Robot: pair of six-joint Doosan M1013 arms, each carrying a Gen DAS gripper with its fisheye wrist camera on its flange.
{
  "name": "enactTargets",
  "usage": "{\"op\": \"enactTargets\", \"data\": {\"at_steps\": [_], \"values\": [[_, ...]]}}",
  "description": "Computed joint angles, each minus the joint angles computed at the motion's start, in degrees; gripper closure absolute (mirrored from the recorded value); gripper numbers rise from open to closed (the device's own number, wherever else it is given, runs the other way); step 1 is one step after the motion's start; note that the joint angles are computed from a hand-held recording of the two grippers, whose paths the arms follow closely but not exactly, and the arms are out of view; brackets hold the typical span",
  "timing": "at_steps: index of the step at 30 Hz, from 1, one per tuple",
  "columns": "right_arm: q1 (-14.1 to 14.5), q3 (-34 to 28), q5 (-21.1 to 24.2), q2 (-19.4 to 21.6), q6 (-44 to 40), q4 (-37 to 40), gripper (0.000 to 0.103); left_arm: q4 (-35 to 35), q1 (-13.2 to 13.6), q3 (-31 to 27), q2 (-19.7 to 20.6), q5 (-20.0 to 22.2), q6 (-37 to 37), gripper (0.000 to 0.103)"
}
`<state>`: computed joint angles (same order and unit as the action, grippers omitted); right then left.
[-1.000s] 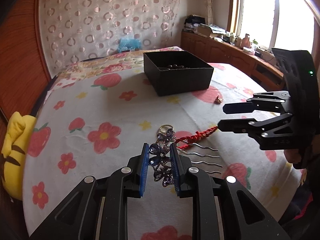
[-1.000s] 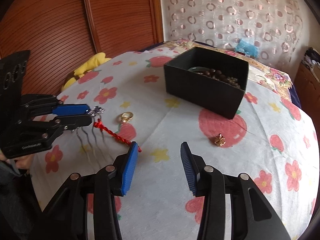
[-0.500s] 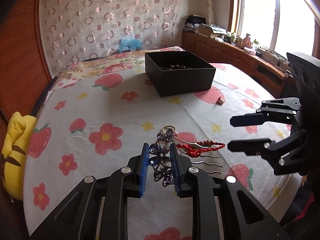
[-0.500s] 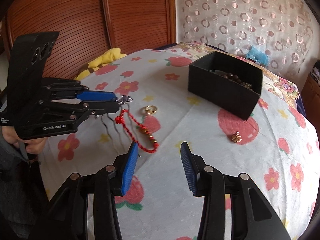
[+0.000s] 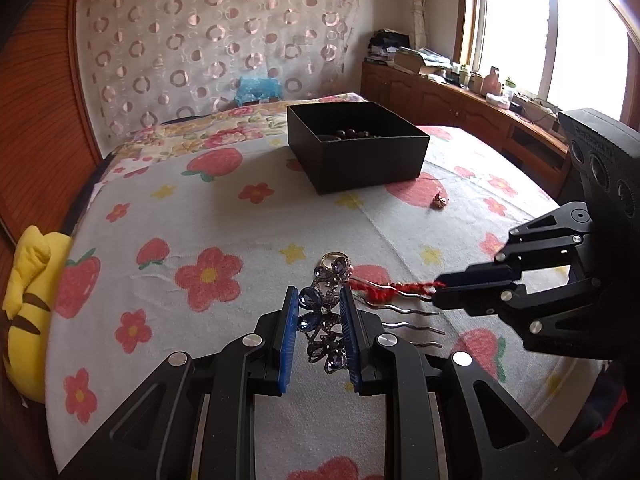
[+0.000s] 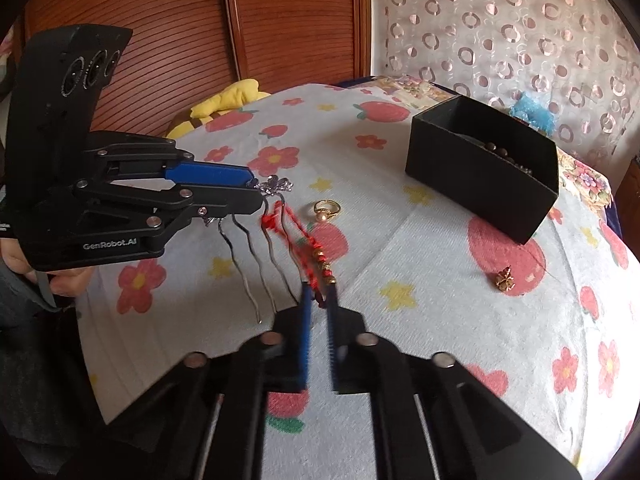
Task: Organize jewelry
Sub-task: 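Grasp the red cord bracelet with the right tool while the left tool holds the hairpin, then lower the hairpin and red cord bracelet into the black box, opening both tools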
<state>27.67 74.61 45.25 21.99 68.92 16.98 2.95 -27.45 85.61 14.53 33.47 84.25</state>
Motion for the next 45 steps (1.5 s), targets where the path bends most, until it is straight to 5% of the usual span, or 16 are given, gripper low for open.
{"op": "enactTargets", "data": {"at_steps": [23, 35, 45], "values": [[-1.8, 4.4, -8.6, -5.1, 9.2, -8.3, 0.100, 6.2, -0.2, -2.2, 0.0, -2.7, -6.9, 0.083], [-3.9, -1.3, -8.9, -2.6, 10.4, -9.3, 0.100, 2.1, 0.5, -7.3, 3.3, -2.5, -3.0, 0.083], [-5.7, -10.7, -5.9, 3.6, 4.6, -4.0, 0.100, 3.2, 1.5, -13.7, 6.9, -0.3, -3.3, 0.083]]}}
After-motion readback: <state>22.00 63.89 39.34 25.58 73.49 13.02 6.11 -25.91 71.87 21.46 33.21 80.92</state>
